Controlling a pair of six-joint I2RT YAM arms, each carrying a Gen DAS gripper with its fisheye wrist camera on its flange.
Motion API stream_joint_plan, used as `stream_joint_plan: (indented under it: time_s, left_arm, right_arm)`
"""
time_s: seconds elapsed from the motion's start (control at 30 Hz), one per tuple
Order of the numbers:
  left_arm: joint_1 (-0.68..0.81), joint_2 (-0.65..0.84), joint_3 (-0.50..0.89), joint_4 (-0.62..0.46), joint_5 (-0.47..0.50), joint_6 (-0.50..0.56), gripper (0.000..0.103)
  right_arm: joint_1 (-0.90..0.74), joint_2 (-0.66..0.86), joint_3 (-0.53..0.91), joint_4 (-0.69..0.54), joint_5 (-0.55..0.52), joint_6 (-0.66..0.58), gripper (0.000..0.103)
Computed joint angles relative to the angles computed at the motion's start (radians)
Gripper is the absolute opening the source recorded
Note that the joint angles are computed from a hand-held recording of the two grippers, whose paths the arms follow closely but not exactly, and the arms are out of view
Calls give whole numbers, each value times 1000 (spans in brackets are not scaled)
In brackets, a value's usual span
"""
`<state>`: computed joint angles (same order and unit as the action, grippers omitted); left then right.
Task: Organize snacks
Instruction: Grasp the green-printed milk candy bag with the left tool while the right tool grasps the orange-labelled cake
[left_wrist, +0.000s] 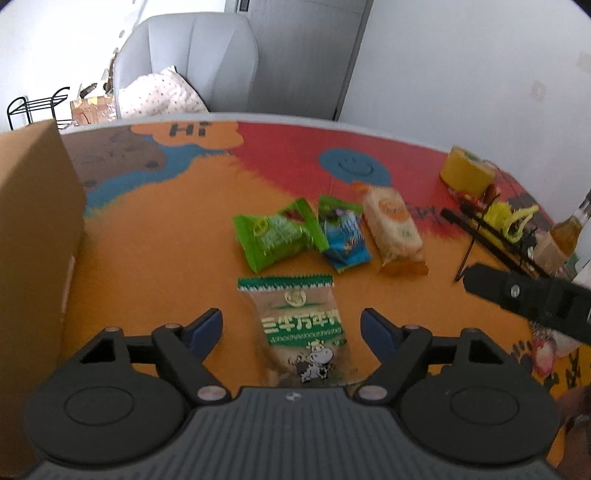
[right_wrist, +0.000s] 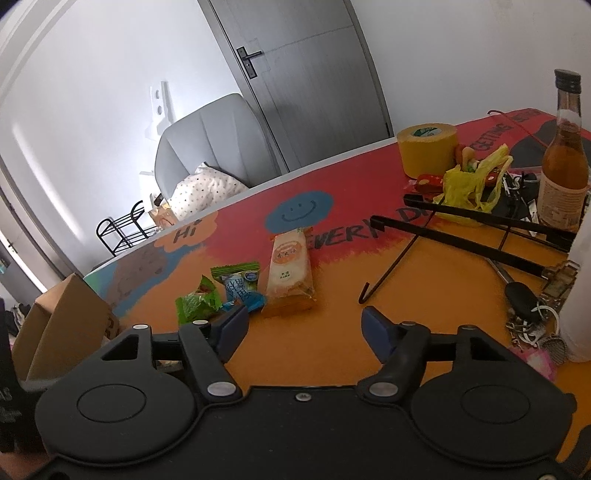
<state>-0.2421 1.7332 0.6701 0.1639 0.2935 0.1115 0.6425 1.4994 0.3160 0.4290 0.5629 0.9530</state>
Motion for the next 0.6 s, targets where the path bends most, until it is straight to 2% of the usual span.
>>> stream_joint_plan:
  time_s: [0.07,0.13,0.47,0.6]
  left_arm:
    - [-17,-3,-21,40,-35,19,71]
    - [-24,-5,-32,66,-59,29,49]
    - [38,7,4,65,-21,2,47]
    - [67,1,23,50,2,-3,47]
  right_arm:
    - [-15,24,8,25,-18,-12,68]
    - [-27,48,19,47,-34,-24,68]
    - [-79,154,104,83,-99,-88,68]
    - [-106,212,149,90,-112,-96,63]
